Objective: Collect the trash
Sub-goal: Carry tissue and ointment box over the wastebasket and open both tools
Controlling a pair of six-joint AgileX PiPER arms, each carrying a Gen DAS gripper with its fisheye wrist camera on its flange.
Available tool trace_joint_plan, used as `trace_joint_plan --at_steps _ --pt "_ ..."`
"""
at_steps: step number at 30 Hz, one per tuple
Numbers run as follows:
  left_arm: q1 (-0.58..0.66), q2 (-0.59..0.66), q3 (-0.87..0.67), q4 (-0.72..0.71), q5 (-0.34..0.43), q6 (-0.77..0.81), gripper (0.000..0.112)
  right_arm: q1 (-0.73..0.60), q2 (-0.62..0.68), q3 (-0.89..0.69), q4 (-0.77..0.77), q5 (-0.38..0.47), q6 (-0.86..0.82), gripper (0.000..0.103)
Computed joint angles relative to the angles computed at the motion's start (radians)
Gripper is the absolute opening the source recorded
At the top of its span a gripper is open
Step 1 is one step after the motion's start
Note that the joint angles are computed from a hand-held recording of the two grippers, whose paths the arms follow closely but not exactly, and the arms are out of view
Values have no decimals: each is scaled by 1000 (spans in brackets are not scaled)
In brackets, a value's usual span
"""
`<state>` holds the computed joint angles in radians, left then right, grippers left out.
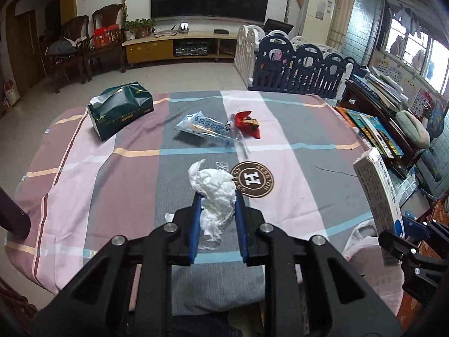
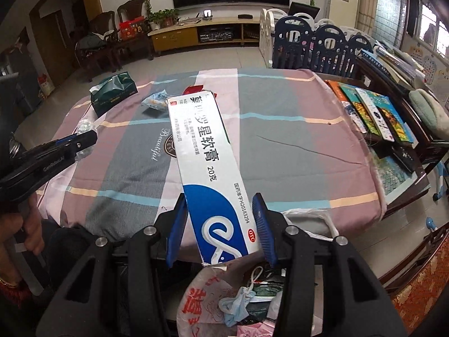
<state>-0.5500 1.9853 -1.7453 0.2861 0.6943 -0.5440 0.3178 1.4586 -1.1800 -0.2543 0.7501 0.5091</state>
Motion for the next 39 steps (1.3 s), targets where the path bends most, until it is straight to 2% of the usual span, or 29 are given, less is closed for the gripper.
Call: trace_joint_plan --at_steps 10,16,19,21,25,30,34,37,39 --pt "-171 -206 160 102 2 -114 23 -31 -290 127 -75 130 13 47" --pt "-322 -243 194 185 28 -226 23 -51 -446 197 -67 217 -53 47" --pt "-421 -226 194 171 39 -209 23 -90 -541 239 -69 278 -80 47" --pt "-473 -207 174 173 55 -196 23 -203 -599 252 9 289 -173 47" --pt "-581 -190 150 266 91 -233 24 -419 -666 258 194 281 -378 47" --pt "-656 -167 127 346 137 -262 24 -456 -704 278 269 280 -457 42" --pt "-634 -127 88 262 170 -218 25 -614 -689 328 434 290 -640 42" --pt "-591 -116 97 155 140 -154 25 -839 -672 348 605 339 -834 42" --pt "-573 -102 88 108 138 -127 25 -930 -659 341 645 365 -882 42"
